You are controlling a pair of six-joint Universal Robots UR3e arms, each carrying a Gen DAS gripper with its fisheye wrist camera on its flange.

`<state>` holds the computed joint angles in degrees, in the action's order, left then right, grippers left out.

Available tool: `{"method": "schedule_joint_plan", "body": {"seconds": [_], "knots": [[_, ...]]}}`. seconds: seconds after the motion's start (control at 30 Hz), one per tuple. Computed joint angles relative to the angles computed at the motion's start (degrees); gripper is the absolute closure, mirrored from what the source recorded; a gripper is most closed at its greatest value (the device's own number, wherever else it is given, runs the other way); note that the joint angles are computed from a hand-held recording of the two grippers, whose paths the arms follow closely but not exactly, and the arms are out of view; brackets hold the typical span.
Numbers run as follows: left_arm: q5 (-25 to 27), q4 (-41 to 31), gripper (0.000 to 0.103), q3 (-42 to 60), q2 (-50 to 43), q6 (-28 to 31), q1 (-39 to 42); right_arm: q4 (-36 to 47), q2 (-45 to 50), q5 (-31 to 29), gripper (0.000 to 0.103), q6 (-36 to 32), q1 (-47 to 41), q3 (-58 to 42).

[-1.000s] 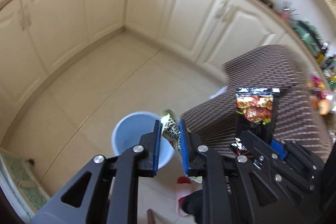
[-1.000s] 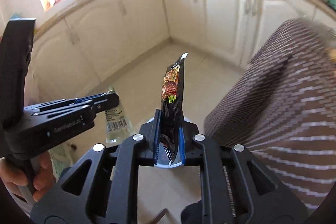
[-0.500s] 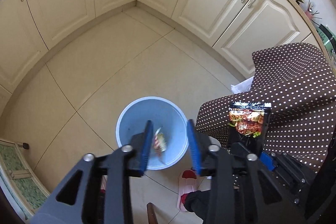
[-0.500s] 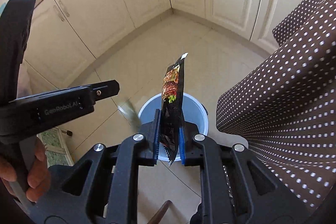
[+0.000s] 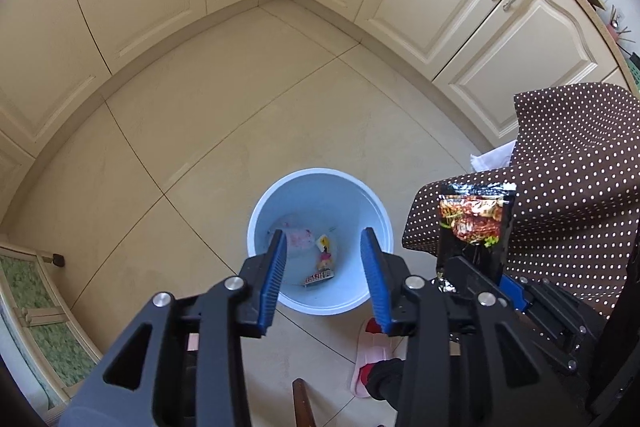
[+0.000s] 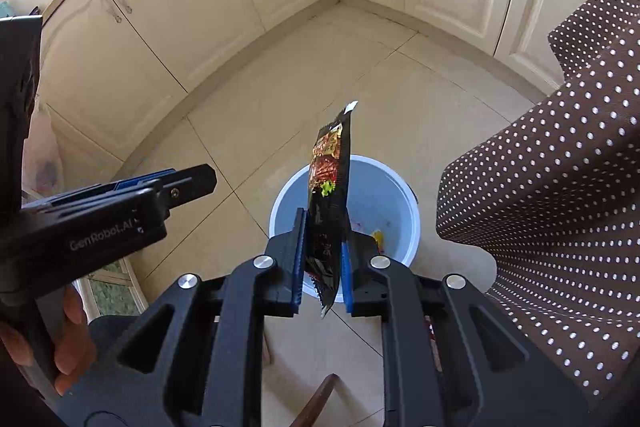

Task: Collect trash
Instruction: 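Drop the green wrapper into the blue bin with the left tool while the right tool drops the black packet, then grasp the orange peel with the left tool while the right tool grasps the gold chip bag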

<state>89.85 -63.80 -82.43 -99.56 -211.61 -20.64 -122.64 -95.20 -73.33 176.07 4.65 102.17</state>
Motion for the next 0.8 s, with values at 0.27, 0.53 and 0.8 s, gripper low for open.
{"method": "schedule_joint_plan", "body": {"seconds": [0.27, 0.53, 0.8], "knots": [[0.4, -0.1, 0.063, -0.9, 2.4, -0.1, 1.2, -3.9, 2.2, 0.7, 0.086, 2.8, 1.4, -2.2], [1.5, -1.9, 0.061, 1.3, 4.0, 0.0, 0.6, -3.9, 0.9, -0.7, 0.084, 2.7, 2.1, -3.6], [4.5, -6.8, 0.061, 10.8, 3.1, -1.3, -4.7, 2.3, -8.9, 1.4, 0.084, 0.7, -3.1, -3.2]]}}
